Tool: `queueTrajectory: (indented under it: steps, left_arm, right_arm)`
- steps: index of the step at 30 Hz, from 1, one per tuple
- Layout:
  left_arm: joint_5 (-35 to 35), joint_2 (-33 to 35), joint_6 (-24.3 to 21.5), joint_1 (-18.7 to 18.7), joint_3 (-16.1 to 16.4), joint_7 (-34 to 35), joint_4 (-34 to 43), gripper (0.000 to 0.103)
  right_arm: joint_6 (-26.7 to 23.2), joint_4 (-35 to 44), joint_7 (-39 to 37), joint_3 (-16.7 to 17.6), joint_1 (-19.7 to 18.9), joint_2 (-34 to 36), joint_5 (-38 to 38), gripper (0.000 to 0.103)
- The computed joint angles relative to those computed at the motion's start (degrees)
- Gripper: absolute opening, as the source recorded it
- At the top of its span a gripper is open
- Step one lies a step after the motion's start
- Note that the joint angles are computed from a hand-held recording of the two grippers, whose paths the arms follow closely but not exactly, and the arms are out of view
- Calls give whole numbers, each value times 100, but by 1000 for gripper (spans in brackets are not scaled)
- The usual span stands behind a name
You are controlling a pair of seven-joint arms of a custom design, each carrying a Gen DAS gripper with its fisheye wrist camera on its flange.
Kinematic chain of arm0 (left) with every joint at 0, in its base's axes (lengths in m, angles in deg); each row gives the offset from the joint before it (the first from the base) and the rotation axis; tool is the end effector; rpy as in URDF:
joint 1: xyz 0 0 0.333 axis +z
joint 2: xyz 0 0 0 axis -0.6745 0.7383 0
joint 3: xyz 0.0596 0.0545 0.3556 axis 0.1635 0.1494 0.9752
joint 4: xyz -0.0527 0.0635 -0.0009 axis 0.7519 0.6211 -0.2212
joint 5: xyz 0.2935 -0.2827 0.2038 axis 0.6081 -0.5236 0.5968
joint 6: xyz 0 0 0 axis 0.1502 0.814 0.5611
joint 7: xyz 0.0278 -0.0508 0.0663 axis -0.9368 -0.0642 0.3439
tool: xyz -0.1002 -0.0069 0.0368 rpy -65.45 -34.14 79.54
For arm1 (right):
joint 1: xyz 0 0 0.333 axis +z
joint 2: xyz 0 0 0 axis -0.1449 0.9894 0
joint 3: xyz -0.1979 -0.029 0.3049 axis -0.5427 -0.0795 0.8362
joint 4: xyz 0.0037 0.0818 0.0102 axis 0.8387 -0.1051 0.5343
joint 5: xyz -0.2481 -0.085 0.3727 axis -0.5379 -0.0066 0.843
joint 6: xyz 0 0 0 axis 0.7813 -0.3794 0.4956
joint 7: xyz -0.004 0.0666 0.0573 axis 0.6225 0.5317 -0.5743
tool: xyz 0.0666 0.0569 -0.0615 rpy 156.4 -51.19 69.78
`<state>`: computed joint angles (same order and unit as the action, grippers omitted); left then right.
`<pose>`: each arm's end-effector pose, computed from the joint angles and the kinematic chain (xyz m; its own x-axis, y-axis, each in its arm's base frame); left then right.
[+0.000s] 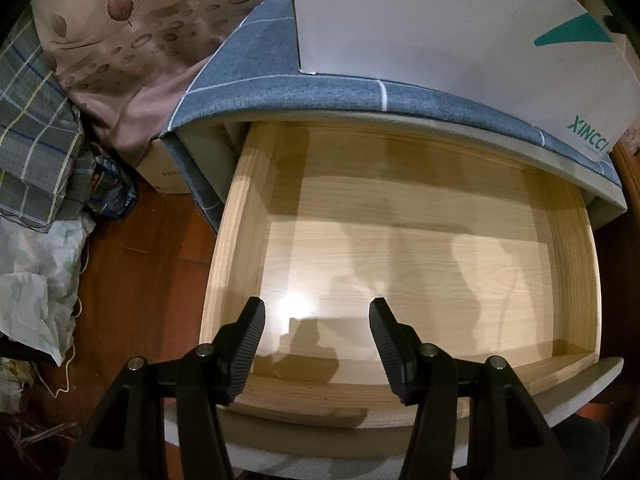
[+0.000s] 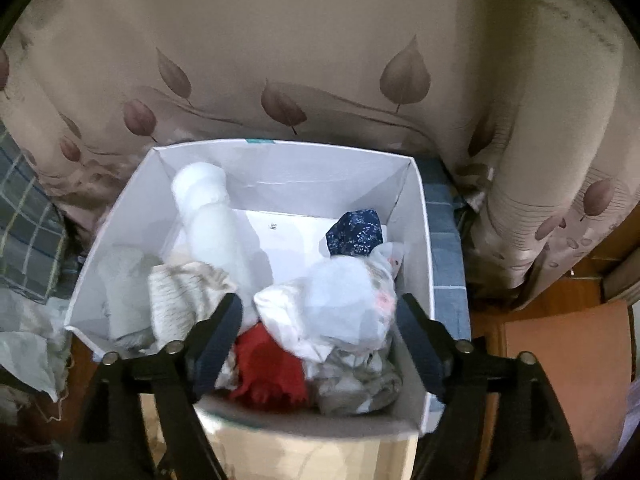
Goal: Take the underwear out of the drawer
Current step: 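Lift the floral underwear into the shoebox and open the right gripper, then withdraw the empty right gripper back over the drawer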
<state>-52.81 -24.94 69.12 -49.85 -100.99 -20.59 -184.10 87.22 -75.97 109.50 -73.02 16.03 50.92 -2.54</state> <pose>0.5175 -0.2059 0.4890 -0.0932 -0.9950 -0.0349 -0.9222 0.0995 -0.3737 0.6874 0.3445 0.6167 -0.0759 -0.9971 -0.0080 -0.8707 0.0702 -0.4868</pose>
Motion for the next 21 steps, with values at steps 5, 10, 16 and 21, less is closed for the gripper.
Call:
queueTrajectory:
  steps: [5, 10, 16, 21]
  left_arm:
    - [15, -71, 80, 9, 1, -8, -58, 56]
    - [56, -168, 204, 76, -15, -157, -139, 56]
    - [317, -347, 415, 184, -113, -435, -280, 56]
    - [457, -498, 571, 237, -173, -547, -403, 56]
  right_arm:
    - [324, -709, 123, 105, -47, -680, 231, 85]
    - [506, -1536, 395, 239, -9, -1353, 131, 89]
    - [774, -2760, 1217, 468, 52, -2026, -384, 90]
    - [952, -3615, 2169, 665, 115, -2274, -985, 90]
